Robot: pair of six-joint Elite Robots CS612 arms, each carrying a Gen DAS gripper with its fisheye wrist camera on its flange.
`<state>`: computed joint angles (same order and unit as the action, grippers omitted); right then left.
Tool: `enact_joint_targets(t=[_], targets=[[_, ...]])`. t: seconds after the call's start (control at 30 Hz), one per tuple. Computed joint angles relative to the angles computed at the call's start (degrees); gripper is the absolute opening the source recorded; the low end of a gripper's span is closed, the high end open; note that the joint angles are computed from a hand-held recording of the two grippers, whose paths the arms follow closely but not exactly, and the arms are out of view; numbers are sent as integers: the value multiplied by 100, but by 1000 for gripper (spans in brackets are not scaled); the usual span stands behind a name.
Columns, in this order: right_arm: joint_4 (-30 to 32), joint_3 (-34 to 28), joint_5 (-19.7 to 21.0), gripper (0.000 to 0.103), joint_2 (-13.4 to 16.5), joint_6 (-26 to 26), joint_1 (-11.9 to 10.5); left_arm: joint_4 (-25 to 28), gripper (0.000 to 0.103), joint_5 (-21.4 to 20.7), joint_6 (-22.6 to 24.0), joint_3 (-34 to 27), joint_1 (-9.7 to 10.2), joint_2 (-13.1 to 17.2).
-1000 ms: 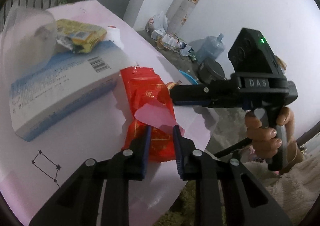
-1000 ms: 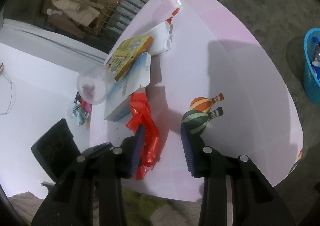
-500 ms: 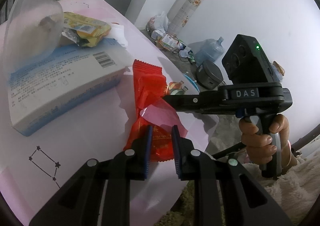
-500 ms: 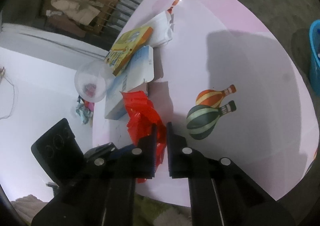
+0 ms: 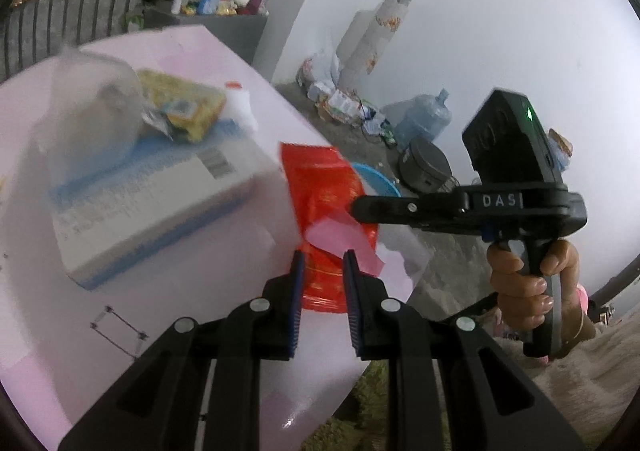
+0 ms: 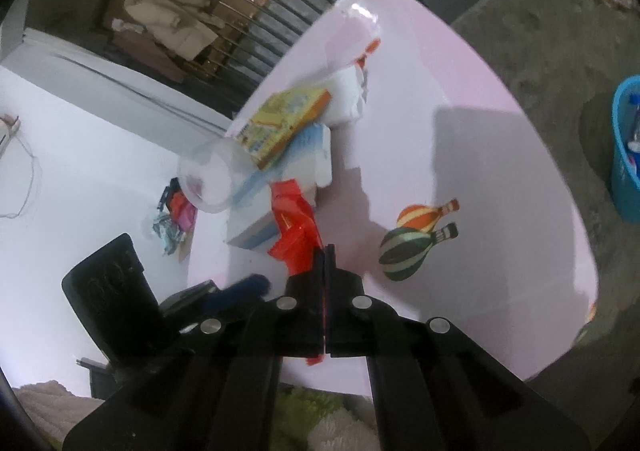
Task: Collect trash
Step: 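Lift the red wrapper with the right tool while the left tool reaches the clear plastic bowl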
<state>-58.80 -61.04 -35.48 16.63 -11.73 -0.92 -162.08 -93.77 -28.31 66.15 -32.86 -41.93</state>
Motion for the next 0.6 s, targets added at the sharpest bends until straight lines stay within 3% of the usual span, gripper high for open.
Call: enact_joint_targets(t=[0.2, 0.4, 0.5, 0.6], targets=[[-461, -95, 288, 0, 17, 306, -79, -498, 19, 616, 101, 239, -2, -241], [-947, 204, 399, 0, -133, 327, -37, -878, 19, 1758, 30, 413, -9, -424], [-1154, 489, 416, 0, -264, 286, 38, -503, 19, 2229, 12, 322, 0, -404], [-1324, 713, 372, 0, -363, 204, 122, 14, 19, 2440, -375, 198, 70, -348]])
